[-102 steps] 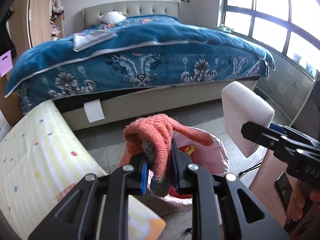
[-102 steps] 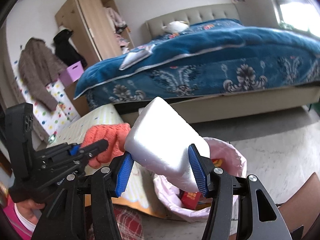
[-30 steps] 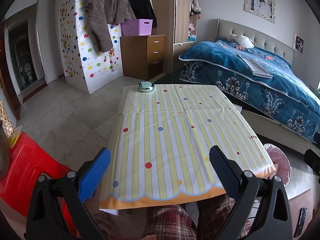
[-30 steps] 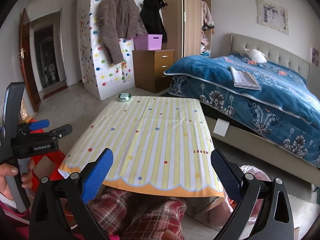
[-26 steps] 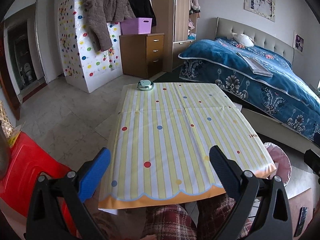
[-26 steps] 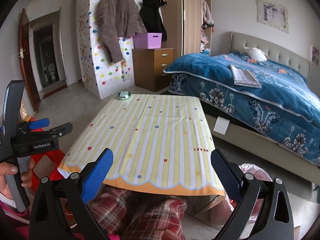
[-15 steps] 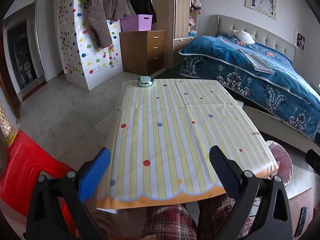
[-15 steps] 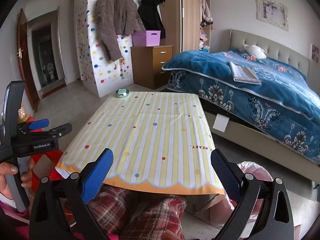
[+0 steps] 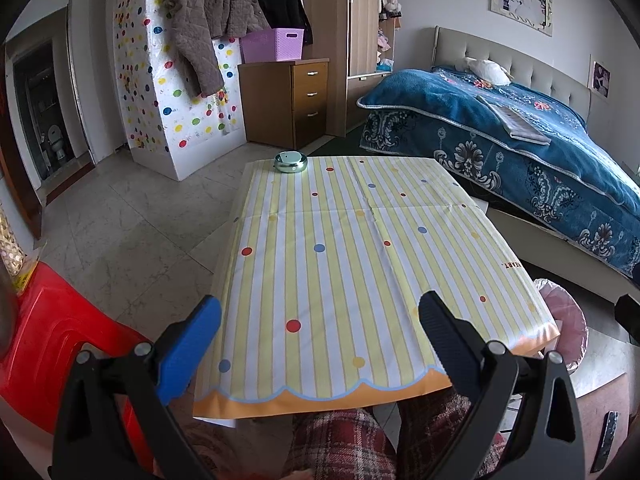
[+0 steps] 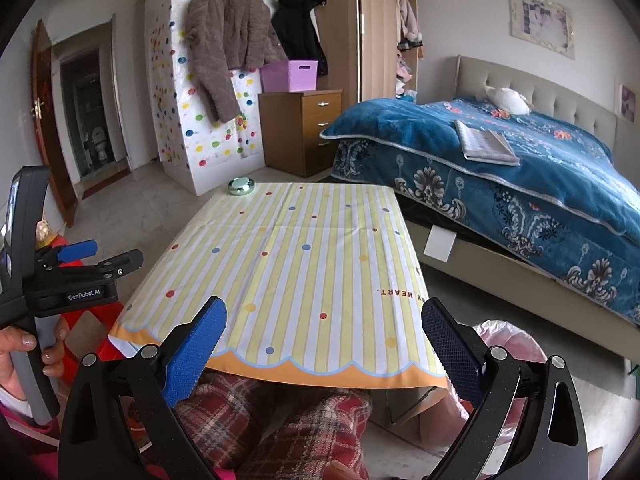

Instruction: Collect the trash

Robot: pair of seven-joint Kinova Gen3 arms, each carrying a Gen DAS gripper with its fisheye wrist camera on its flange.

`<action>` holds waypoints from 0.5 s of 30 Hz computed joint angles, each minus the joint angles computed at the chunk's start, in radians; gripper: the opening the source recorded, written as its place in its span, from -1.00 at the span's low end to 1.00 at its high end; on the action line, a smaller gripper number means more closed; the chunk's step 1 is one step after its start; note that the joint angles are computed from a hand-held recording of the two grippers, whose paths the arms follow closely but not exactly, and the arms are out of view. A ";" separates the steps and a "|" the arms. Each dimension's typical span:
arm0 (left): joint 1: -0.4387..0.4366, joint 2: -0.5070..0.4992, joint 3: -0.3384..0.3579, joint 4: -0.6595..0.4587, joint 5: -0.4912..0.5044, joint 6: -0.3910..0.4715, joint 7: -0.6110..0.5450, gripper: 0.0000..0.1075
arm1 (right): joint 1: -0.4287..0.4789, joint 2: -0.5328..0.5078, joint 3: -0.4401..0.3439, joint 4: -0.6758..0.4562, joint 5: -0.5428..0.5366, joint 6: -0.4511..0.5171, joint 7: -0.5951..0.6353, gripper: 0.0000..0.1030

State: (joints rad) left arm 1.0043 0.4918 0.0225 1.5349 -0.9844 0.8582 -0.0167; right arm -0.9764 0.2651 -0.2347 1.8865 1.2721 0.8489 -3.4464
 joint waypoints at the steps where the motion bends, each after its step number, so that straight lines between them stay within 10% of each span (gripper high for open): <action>1: 0.001 0.001 0.000 -0.001 -0.001 0.002 0.000 0.79 | 0.000 0.000 0.000 0.001 0.001 -0.001 -0.001 0.88; 15: -0.001 -0.004 0.004 0.001 -0.004 0.003 0.003 0.79 | 0.003 -0.003 -0.001 0.007 0.007 -0.008 -0.004 0.88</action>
